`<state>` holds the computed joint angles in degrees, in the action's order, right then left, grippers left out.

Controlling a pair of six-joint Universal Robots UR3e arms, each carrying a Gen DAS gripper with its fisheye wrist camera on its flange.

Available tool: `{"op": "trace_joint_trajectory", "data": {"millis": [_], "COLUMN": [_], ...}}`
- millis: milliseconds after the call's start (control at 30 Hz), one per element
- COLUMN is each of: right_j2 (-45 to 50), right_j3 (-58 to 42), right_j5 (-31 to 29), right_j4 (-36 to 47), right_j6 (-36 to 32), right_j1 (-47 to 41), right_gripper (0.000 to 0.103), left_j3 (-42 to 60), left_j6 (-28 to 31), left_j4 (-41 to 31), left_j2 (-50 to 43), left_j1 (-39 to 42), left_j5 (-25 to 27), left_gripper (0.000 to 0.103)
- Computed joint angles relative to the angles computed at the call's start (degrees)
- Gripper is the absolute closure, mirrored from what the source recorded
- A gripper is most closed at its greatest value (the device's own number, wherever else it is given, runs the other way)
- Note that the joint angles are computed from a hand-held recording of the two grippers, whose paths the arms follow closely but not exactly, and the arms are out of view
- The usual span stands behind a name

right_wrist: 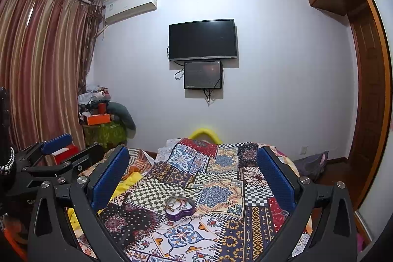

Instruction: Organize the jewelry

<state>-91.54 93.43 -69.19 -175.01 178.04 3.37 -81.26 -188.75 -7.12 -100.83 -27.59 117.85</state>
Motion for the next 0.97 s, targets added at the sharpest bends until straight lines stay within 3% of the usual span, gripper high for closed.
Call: {"op": "trace_joint_trajectory", "data": {"millis": [967], "right_j2": [0.73], "right_j3": [-0.35], "right_j5": [-0.85], "right_j4": [-0.43], "right_j6": [0.66], "right_j1": [0.47], "right_gripper": [0.0], "left_j3": [0.83], "left_j6": [0.37], "left_j4": [-1.05], "left_j2": [-1.47], "left_j1": [0.07], "left_j5": [-0.61], "left_gripper": [0.005]}}
